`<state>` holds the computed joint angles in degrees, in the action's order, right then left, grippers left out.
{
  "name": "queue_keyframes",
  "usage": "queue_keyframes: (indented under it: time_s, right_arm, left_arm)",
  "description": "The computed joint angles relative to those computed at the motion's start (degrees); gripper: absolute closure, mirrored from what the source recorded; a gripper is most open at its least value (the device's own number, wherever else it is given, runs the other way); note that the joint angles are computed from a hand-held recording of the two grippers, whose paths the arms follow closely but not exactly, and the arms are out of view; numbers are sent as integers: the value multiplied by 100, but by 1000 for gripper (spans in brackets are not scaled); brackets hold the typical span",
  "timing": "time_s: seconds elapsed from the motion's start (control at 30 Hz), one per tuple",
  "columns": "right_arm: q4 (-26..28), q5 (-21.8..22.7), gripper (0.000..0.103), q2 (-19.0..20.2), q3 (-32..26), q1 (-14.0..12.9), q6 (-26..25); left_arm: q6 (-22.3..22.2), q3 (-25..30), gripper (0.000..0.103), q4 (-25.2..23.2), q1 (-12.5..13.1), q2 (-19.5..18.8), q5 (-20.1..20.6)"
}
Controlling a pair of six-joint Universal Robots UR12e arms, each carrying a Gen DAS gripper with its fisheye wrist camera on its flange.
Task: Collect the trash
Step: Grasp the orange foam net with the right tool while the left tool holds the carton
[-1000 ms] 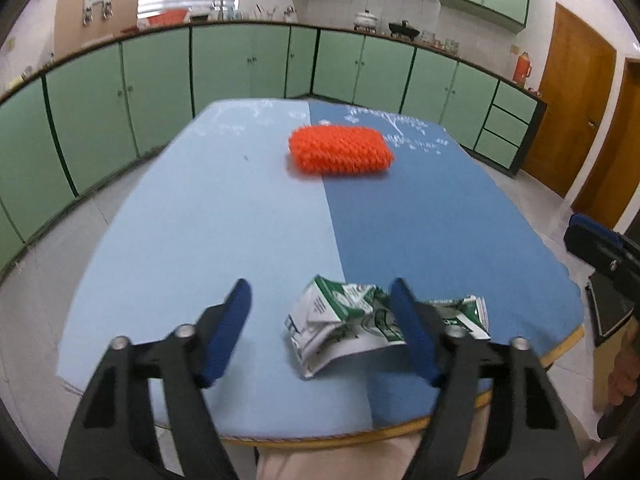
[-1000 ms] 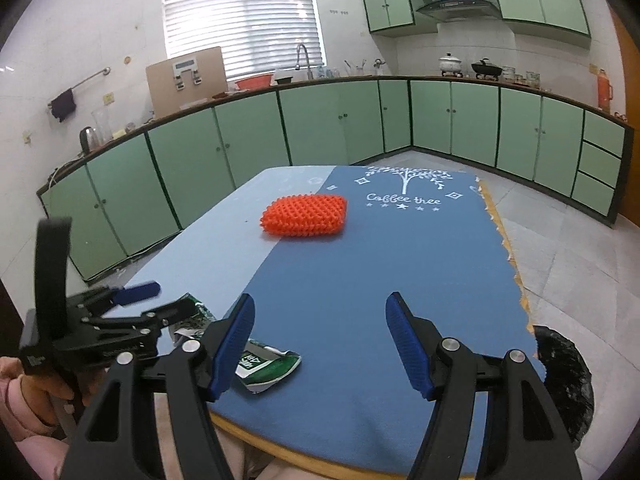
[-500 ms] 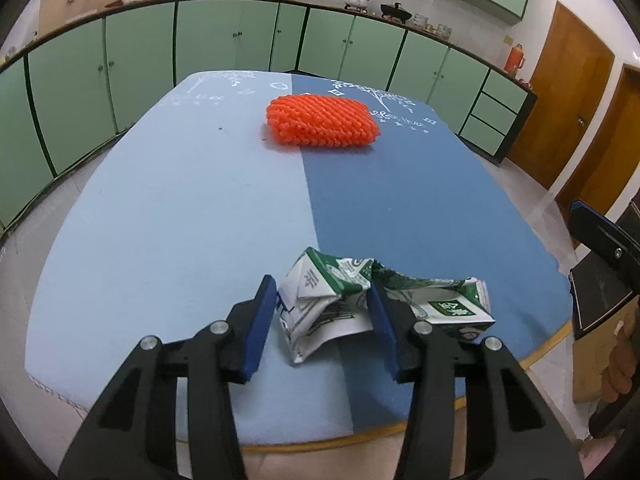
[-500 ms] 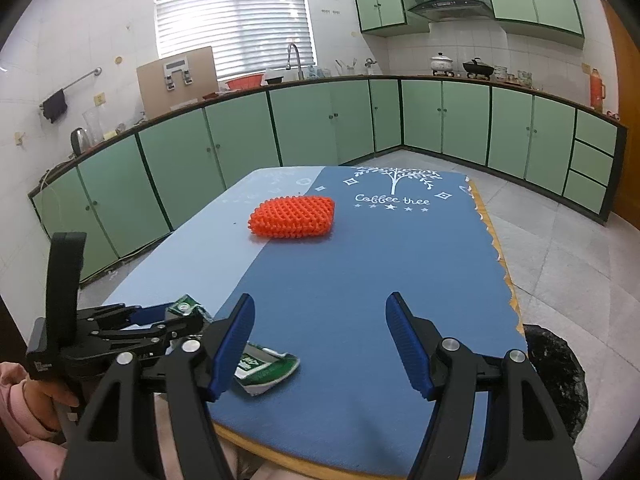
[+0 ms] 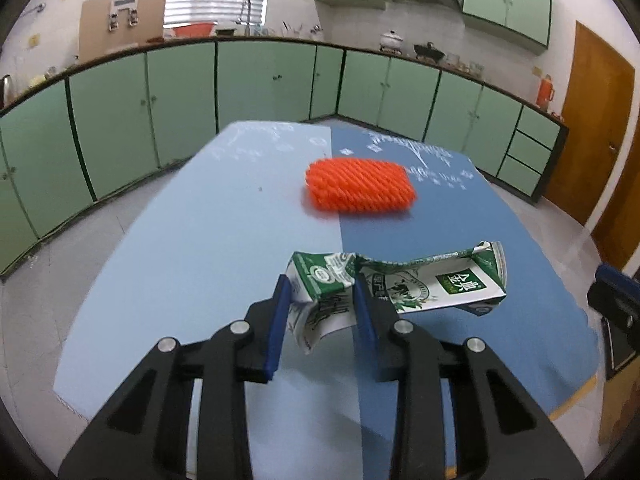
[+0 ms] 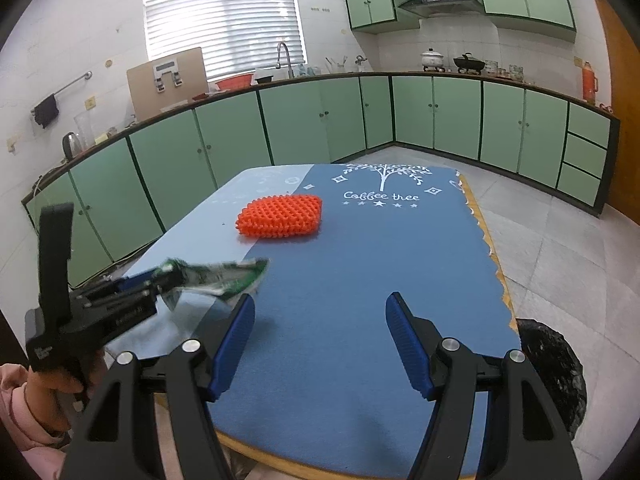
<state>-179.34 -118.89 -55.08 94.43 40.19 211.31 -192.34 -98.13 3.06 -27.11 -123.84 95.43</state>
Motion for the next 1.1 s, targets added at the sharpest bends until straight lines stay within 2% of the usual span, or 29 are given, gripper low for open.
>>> queue_keyframes:
  time_s: [0.3,0.53,0.8,1.1]
  right_arm:
    - [-19,17,36,62,-124,-95,35]
    - [37,156,36,322,-573,-278,-58]
    - [366,335,36,748,-1281,-448,-114]
    - [777,483,36,1149,-1954,-579,-112]
  left_arm:
    - [-63,150,73,48,-35,-39,371]
    - [-60,358,73,-27,36,-120,776]
    - [-120,646,73,-234,185,-258,899]
    - [-58,881,73,-373,309,-391,815]
